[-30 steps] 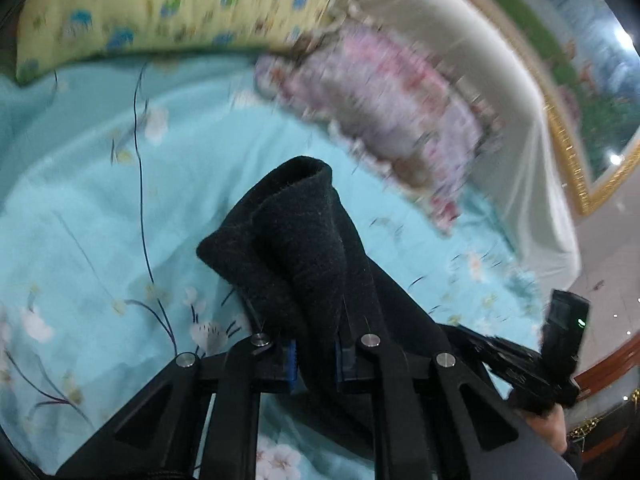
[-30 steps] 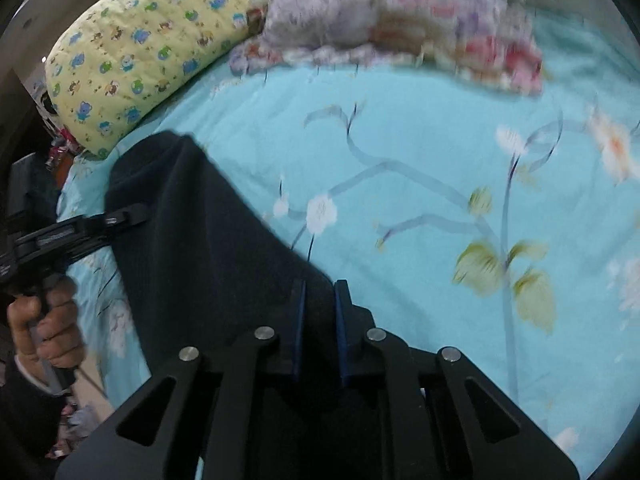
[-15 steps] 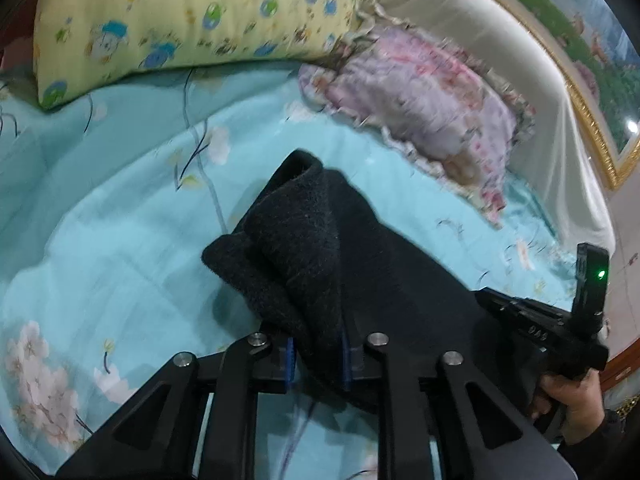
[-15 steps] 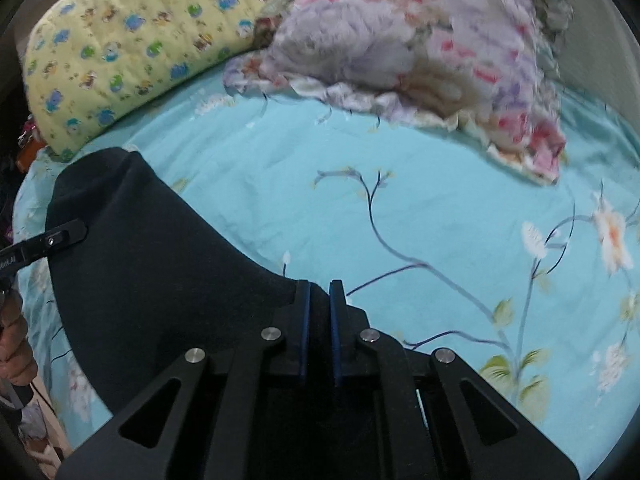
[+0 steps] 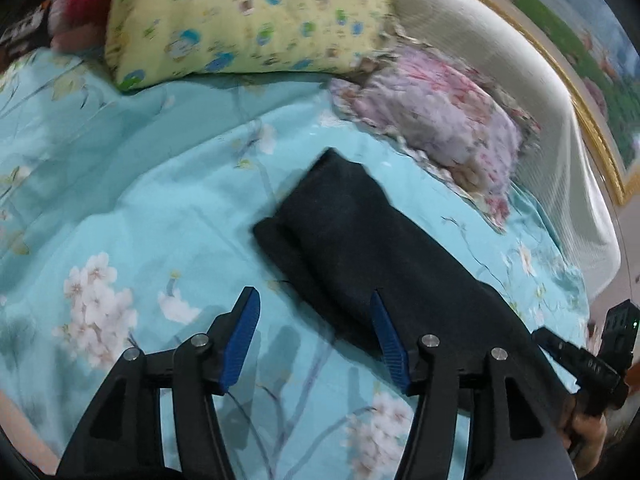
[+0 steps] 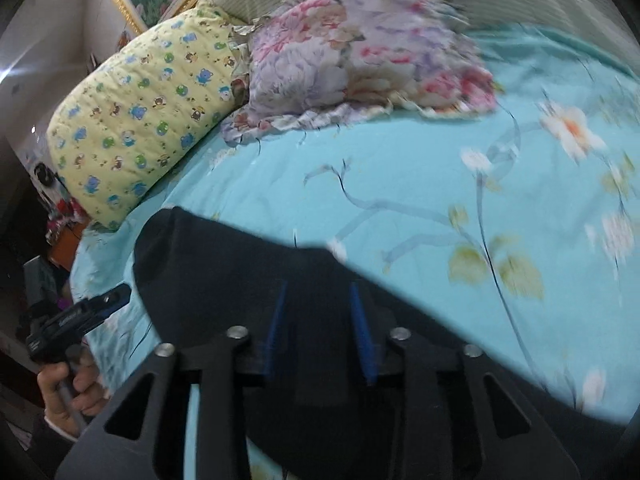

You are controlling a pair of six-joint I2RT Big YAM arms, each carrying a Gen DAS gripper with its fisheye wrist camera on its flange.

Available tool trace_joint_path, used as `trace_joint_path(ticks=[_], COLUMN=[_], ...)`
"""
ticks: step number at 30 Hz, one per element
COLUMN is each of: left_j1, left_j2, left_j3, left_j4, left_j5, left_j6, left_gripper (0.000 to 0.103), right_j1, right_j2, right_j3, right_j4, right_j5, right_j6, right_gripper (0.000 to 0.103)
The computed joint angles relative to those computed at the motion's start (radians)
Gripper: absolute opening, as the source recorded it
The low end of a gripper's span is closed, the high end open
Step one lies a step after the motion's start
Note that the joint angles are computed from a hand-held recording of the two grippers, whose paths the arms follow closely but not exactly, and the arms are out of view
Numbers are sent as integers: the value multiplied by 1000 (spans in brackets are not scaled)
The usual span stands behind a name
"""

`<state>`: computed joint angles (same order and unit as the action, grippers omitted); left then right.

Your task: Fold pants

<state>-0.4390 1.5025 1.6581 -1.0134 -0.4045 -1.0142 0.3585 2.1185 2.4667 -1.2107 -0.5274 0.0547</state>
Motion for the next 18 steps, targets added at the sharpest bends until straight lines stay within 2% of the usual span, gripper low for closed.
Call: trace_joint_path(ticks=[2,6,10,12,14,16,18], left_j1=[-20,-45,-73,-86,-103,-118,-135], left_j2=[19,79,154,192,238,285,336], left_j3=[34,119,218,269,332,399,475], left_j4=[-2,0,0,-11,-27,-48,-73], left_j5=[-3,32,82,105,127,150,171], left_j6=[30,93,157,181,208,241,271], left_gripper=[66,66,67,68,68,69,69], right_j1=[-19,-53,-109,-139,-167,-196,-220], right_j2=[-99,-225,-364,-424,-472,-516,-548], right_j3=[-175,-393,-626,-714,-789,-852,-892], right_j4=[64,168,316,364,424,469,469], right_j5=[-21,-43,-100,-91,-90,-93,-75], right_j6=[16,76,198,252,309,350,360], right_gripper=[36,36,36,45,51,51,52])
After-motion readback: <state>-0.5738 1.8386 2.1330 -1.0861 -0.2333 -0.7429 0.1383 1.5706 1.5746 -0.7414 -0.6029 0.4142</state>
